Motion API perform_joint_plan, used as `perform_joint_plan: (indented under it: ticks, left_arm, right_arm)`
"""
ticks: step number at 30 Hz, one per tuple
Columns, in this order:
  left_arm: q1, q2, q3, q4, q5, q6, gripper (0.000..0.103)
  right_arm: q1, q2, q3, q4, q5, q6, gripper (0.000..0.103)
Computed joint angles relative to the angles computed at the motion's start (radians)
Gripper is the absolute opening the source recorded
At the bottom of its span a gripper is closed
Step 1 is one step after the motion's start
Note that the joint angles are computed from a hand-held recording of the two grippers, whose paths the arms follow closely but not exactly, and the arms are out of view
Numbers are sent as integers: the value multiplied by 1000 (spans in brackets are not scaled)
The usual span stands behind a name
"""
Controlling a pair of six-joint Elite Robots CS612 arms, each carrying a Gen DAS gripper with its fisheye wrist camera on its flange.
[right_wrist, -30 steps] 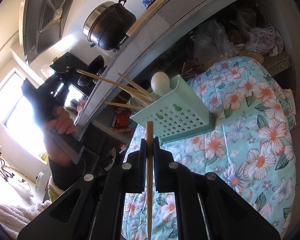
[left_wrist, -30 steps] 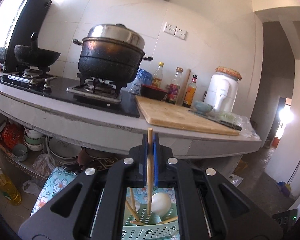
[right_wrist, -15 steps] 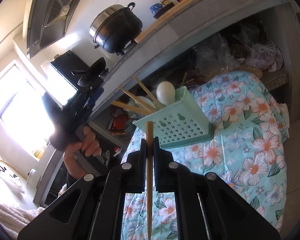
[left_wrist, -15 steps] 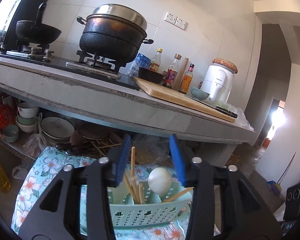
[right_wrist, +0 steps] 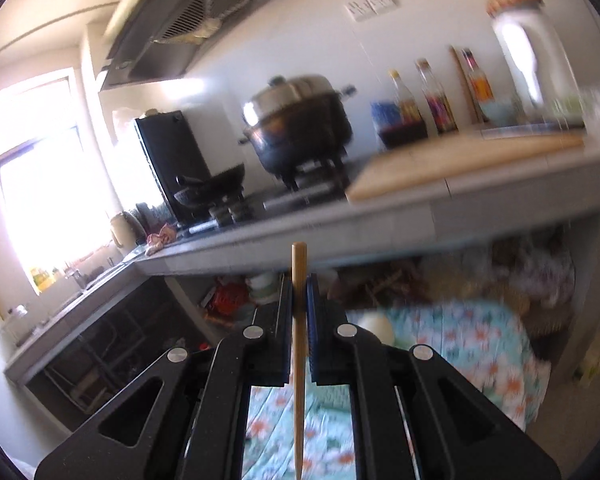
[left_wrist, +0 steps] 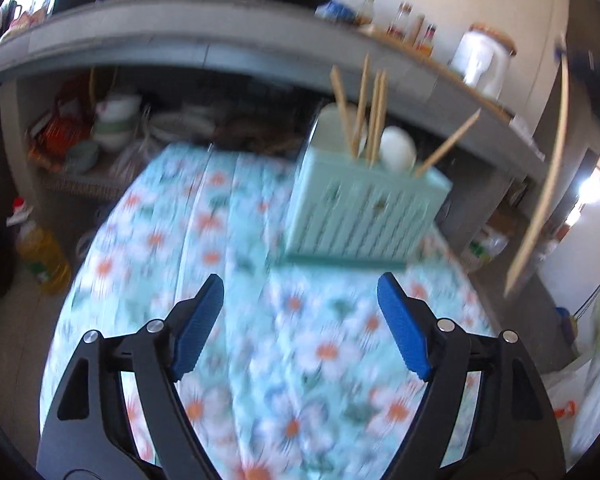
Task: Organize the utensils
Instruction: 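Lower the chopstick into the caddy and open the left gripper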
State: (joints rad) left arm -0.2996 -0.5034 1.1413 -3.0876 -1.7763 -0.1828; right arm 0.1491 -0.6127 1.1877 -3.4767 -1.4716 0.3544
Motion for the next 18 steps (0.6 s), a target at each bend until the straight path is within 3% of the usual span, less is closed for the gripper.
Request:
perform_joint_plan:
  ticks: [3,4,7,12,14,16,18]
  left_arm:
    - [-14,-4,38,80,106,24,75]
    - [-20,1,39,139,160,40,75]
    - [-20,13,39,231,234,93,75]
    - [-25,-4,112,68,364,123,75]
    - [-29,-16,137,35,443,21,75]
    - [-18,-28,134,92,386,-64,75]
    - [-8,-33,124,150,316,-90,75]
  right_arm:
    - [23,30,-94,27,-99,-107,7]
    - [27,39,-121,42,-111,-118,7]
    - [39,68,-199,91,-161,-155,7]
    - [55,125,-314,109,-266,-202,7]
    - [56,156,-368,113,-303,-206,7]
    - [53,182,-409,123,-303,-187,7]
    - [53,212,-452,136,-324,-185,7]
